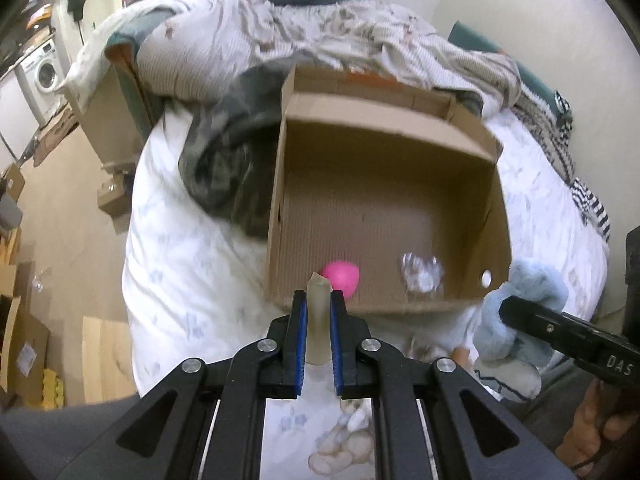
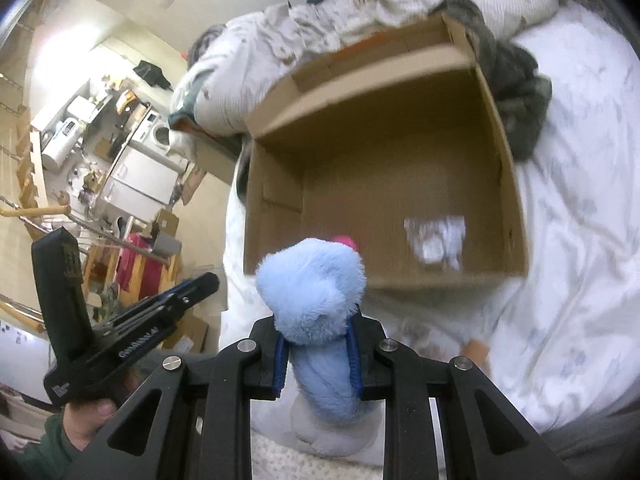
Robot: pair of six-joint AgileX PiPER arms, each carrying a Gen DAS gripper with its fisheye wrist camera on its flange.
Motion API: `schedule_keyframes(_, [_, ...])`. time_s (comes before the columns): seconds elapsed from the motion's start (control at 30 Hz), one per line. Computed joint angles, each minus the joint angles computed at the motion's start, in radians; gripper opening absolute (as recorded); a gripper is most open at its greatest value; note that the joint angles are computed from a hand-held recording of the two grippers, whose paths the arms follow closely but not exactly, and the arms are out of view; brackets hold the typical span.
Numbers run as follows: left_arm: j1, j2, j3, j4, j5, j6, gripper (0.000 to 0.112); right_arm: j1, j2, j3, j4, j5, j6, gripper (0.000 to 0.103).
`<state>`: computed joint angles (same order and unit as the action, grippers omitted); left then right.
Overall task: Organize soft objects
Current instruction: 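Carry plush and cylinder into the box and open both tools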
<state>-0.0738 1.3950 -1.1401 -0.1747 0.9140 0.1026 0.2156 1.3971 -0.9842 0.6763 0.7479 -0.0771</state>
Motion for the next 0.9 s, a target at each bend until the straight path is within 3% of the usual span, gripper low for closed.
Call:
schedule_keyframes(0.27, [-0.011, 0.103, -0.139, 0.023, -0.008, 0.000, 0.010, -0.023, 0.076, -0.091, -0.015, -0.050, -0.046, 0.026])
schedule_keyframes(0.37, [-0.030, 0.151, -0.176, 0.030, -0.017, -0.003, 0.010, -0.050, 0.111, -0.084, 0.072, -0.083, -0.120, 0.026])
schedule_keyframes(0.43, [-0.039, 0.175, -0.176, 0.007, -0.049, 0.024, 0.010, -0.059, 0.120, -0.060, 0.130, -0.112, -0.173, 0.026])
schedule_keyframes(0.57, [-0.050, 0.206, -0.122, -0.020, -0.147, 0.064, 0.010, -0.027, 0.142, -0.039, 0.050, -0.180, -0.114, 0.026])
schedule_keyframes(0.67, [-0.047, 0.240, -0.106, 0.000, -0.168, -0.006, 0.010, -0.024, 0.171, -0.048, 0.004, -0.182, -0.083, 0.026])
schedule_keyframes(0.9, [-0.040, 0.284, -0.125, -0.017, -0.161, 0.017, 0.010, -0.048, 0.234, -0.070, 0.022, -0.169, -0.095, 0.026])
